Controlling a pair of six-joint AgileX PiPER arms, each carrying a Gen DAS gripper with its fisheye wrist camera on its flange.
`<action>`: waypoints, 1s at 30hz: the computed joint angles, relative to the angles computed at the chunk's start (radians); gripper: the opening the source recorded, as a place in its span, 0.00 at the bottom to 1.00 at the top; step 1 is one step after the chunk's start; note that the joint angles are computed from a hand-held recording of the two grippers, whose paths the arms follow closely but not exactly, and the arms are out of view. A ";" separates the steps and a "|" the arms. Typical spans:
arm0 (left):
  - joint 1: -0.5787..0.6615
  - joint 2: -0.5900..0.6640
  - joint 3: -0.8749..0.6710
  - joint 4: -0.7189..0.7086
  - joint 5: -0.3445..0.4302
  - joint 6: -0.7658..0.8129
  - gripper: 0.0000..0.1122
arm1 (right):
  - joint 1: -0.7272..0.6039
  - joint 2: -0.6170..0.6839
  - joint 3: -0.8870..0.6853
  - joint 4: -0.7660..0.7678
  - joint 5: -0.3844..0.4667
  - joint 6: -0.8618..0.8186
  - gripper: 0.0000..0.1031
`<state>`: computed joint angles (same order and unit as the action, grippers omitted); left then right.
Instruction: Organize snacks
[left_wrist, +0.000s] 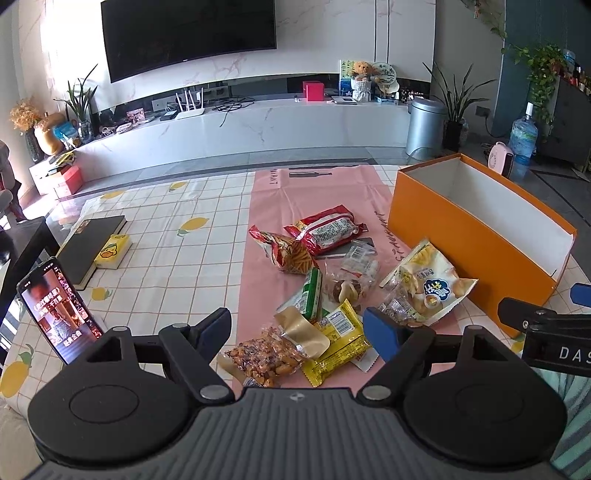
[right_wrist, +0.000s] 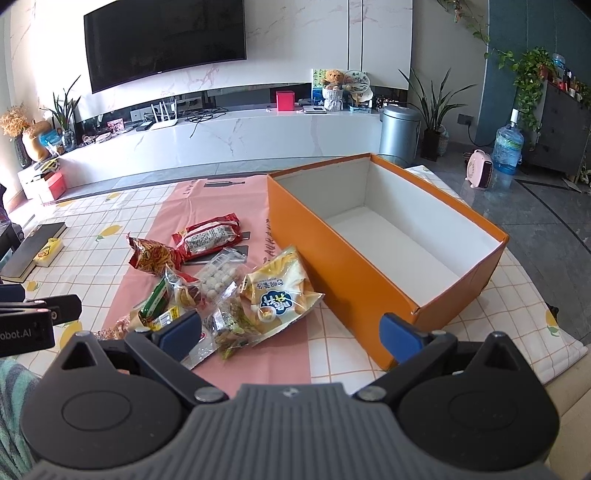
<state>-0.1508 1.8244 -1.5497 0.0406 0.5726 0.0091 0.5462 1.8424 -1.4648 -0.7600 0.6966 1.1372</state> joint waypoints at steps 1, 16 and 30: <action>0.000 0.000 0.000 -0.001 0.000 0.001 0.84 | 0.000 0.002 -0.002 0.001 0.000 -0.002 0.96; 0.008 0.012 -0.019 -0.013 0.005 0.018 0.84 | -0.010 0.001 -0.001 -0.012 -0.023 0.006 0.96; 0.006 0.015 -0.031 -0.013 0.017 0.017 0.84 | -0.025 -0.009 0.038 -0.035 -0.066 0.036 0.96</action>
